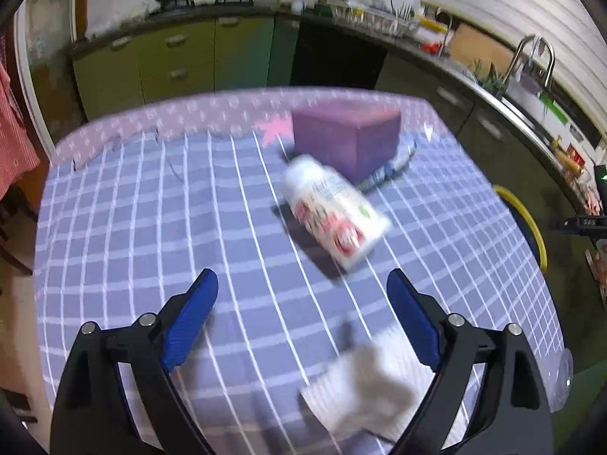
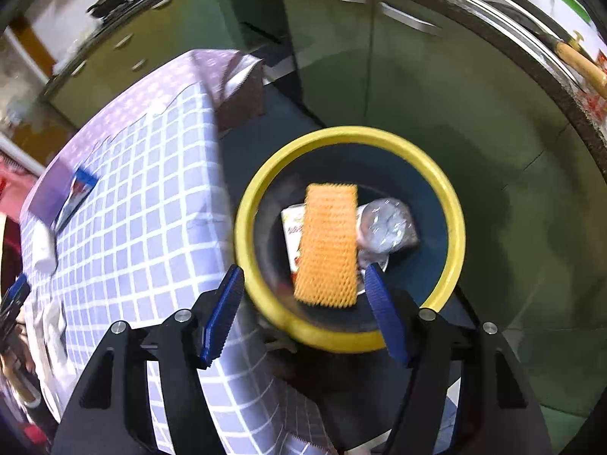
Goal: Collect trash
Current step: 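Grasp the white tissue on the table with the left gripper, then carry the white tissue over the bin and open the left gripper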
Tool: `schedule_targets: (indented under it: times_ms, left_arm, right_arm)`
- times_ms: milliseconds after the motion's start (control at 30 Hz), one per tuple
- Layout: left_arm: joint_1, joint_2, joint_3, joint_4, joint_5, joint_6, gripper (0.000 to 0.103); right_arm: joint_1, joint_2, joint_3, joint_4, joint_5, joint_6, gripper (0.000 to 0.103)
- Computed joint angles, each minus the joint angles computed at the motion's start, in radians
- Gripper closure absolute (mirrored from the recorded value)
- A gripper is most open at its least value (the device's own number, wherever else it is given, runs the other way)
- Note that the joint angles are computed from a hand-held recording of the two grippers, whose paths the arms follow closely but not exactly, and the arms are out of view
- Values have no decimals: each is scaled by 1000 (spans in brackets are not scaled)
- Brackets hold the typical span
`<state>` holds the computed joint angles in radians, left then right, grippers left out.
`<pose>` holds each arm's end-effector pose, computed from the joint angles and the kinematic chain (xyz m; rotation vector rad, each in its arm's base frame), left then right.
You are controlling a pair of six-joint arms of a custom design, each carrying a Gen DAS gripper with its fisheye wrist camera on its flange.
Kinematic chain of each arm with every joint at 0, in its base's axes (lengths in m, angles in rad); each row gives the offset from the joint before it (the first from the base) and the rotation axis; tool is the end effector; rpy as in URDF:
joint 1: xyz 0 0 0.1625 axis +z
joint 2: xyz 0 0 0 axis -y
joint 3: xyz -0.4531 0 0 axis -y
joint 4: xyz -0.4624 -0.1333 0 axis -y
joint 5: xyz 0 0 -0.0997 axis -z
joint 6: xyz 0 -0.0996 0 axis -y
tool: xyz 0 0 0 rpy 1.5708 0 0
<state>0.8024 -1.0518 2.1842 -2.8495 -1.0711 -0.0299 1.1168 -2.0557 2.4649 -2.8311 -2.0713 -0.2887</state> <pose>-0.2399 -0.5086 0.0653 0.9280 2.5379 -0.4504 -0.0742 -0.3471 0.3968 -0.4515 -2.2503 0.7515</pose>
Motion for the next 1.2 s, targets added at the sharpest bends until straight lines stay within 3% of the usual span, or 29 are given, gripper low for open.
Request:
schedule_targets:
  times_ms: [300, 433, 667, 833, 1067, 1200]
  left_arm:
    - [-64, -39, 33, 223, -11, -157, 15]
    - [-105, -33, 65, 218, 58, -174, 11]
    - [-159, -20, 94, 248, 64, -155, 9]
    - [-152, 3, 81, 259, 66, -167, 9]
    - [-144, 4, 63, 274, 89, -186, 41]
    - [-138, -8, 62, 271, 81, -172, 69]
  right_arm:
    - [-33, 0, 41, -13, 125, -70, 35]
    - [-51, -3, 55, -2, 174, -105, 35]
    - [-95, -34, 75, 16, 229, -154, 34]
    - [-139, -58, 83, 36, 269, -170, 34]
    - [-183, -67, 88, 44, 301, -184, 34]
    - [-191, -71, 91, 40, 311, -187, 34]
